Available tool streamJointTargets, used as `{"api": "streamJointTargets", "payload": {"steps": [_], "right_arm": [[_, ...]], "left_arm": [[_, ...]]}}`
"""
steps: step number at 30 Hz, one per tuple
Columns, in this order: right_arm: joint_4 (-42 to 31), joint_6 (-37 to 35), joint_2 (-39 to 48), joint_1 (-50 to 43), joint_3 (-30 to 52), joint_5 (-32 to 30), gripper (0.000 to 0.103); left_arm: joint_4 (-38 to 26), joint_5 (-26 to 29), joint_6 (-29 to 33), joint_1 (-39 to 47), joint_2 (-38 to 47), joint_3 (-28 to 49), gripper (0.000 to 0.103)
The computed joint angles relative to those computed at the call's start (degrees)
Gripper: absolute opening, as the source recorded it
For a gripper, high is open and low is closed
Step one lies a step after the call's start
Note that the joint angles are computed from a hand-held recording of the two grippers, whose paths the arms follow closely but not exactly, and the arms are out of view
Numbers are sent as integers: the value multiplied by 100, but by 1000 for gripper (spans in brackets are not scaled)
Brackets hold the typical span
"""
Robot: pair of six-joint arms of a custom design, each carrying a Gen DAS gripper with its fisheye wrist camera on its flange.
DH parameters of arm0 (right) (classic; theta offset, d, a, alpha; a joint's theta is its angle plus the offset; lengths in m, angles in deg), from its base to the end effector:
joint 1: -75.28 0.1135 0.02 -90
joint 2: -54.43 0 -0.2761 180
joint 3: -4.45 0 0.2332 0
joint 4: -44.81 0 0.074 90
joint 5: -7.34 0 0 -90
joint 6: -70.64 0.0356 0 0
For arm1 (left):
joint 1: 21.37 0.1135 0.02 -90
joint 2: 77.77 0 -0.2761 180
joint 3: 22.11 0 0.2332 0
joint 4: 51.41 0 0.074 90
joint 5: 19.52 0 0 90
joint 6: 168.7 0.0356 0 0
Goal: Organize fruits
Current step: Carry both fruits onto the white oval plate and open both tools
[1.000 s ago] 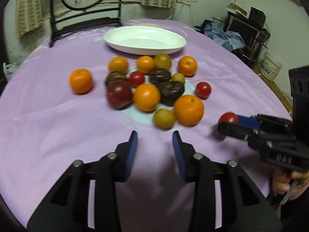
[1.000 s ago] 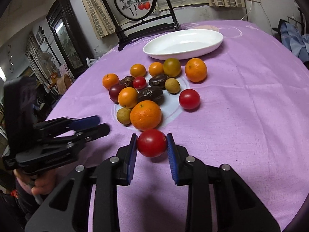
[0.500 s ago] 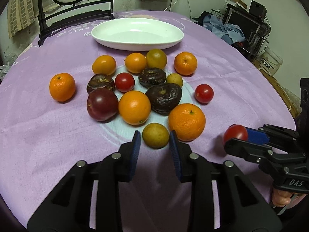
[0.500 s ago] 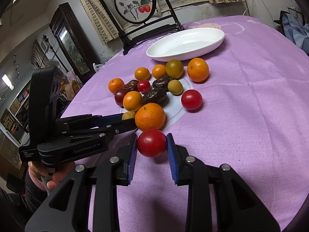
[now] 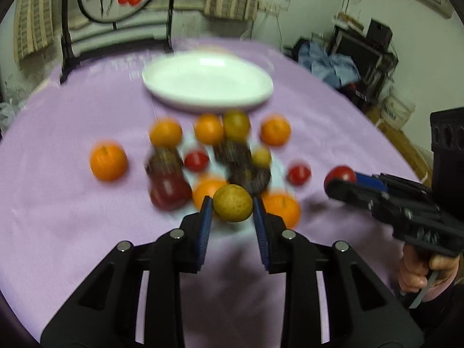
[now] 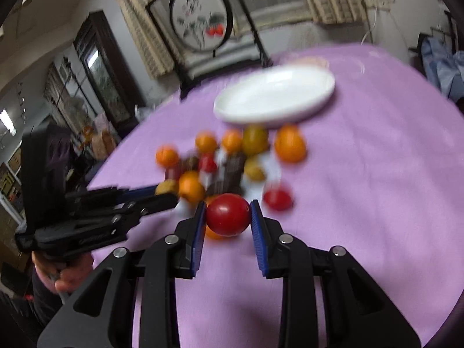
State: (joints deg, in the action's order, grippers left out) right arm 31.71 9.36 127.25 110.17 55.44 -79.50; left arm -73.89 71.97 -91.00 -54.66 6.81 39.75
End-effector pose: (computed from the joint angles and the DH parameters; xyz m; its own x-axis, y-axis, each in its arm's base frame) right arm 0.2019 0.1384 0.2278 -0.6685 0.1188 -0.7342 -0.2427 0.8983 0.3663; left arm 0.2388 -0.1579 0.2205 -0.6997 0.2047 -0.6845 0.4247 0.8896 -0.1681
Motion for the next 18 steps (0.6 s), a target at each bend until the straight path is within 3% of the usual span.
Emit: {"api": "streamJointTargets", "payload": {"steps": [4,6,9,14,18], "right_arm": [[-142,-616,1616,-720,1705,8,30],[-561,-810,2593,-983,2756,83,30],[-1009,-884,3512,-1223,3693,-12,30],[-1475,-1071,4173,-1399,4379,-189,30],[-1633,-1176,4332,-1427,4562,-211,30]], "left_arm": [[-148,48,131,400,930,1428,29],[-499,-71,73,512,1609,2356,29],[-1153,70,-85,703,2642,3769,29],[-2249,78,-196,803,4050,5697,29],[-2694,5,-269,804,4575,6346,29]]}}
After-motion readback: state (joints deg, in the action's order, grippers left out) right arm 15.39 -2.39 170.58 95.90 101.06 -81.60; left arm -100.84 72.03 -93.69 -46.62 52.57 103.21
